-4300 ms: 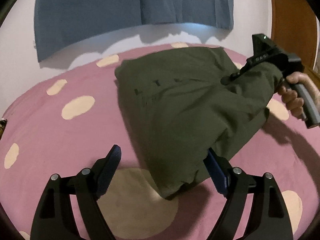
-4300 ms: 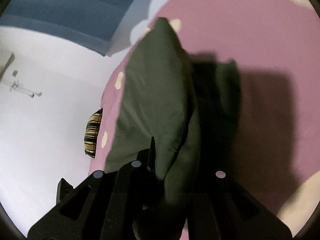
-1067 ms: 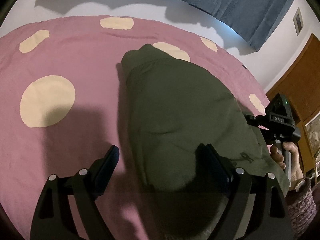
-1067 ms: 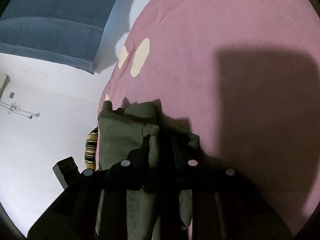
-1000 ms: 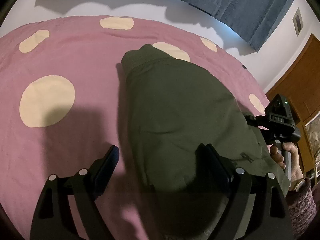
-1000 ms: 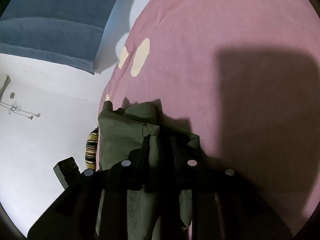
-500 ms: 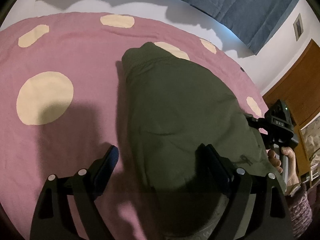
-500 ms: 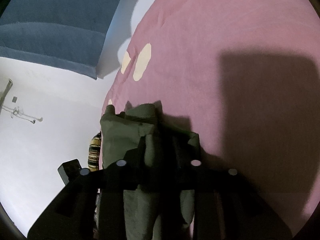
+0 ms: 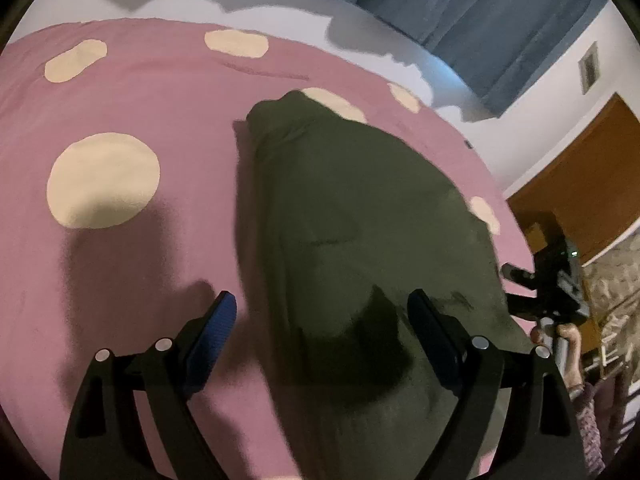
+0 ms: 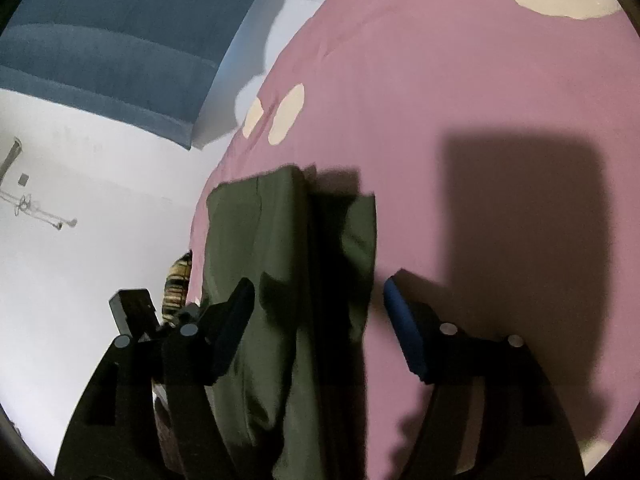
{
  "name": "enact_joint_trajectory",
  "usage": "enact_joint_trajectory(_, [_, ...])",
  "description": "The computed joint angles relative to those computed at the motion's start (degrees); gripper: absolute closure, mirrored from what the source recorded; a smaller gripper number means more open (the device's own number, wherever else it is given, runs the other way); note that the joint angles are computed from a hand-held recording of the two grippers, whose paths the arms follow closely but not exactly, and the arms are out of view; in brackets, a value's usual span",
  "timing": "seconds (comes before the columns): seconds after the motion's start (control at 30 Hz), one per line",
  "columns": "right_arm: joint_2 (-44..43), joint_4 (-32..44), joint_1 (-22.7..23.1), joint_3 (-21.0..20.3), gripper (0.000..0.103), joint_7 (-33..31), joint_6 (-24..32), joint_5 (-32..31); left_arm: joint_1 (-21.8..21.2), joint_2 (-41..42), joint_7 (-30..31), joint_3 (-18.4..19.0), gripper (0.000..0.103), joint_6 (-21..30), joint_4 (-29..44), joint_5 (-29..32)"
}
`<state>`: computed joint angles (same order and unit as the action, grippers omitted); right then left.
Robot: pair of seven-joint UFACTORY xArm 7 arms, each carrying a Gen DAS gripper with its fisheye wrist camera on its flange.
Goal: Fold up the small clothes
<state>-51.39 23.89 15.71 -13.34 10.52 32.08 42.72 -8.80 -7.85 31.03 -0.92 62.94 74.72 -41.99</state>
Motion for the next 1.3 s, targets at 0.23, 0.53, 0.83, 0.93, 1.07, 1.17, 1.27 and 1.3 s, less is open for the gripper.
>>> enact_joint_trajectory(0.23, [-3.8, -1.3, -0.7, 0.4, 0.029, 1.2, 3.8, -2.0, 1.9, -1.5, 5.2, 3.0, 0.016, 8.3, -1.3, -5.9])
enact_joint_trajectory(0.53, [1.6, 1.6, 3.5, -0.8, 0.023, -4.8, 4.1, 0.4, 3.0, 2.8, 1.9, 1.6, 0.016, 12.9, -0.1, -10.0])
enact_joint_trajectory(0.83, [10.8, 7.1, 6.4, -1.1, 0.045, -16.0, 4.6, 8.0, 1.1, 1.8, 3.4, -1.2, 0.016, 7.5, -2.1, -9.3])
enact_joint_trajectory(0.93, [12.4, 7.1, 6.8, -1.9, 0.058, -19.7, 4.6, 13.9, 0.3, 1.1, 2.8, -1.5, 0.021, 5.8, -2.5, -7.5])
enact_joint_trajectory(1.07, [11.8, 6.0, 5.6, -0.7, 0.066, -23.9, 3.8, 19.2, -1.0, -1.1, 3.5, -1.7, 0.026, 2.4, -3.8, -5.2])
enact_joint_trajectory(1.17, [12.4, 6.2, 4.3, 0.8, 0.069, -25.4, 3.5, 21.6, -1.7, -1.4, 3.6, -1.5, 0.029, 1.3, -3.9, -4.0])
enact_joint_trajectory(1.27, [11.2, 5.3, 2.9, 2.5, 0.07, -25.5, 2.9, 22.8, -2.5, -2.2, 4.0, -1.5, 0.03, -0.3, -4.2, -3.1])
enact_joint_trajectory(1.3, [11.7, 5.6, 3.1, 3.1, 0.07, -25.7, 2.2, 23.5, -2.7, -2.3, 4.0, -1.5, 0.031, -0.6, -4.3, -2.9])
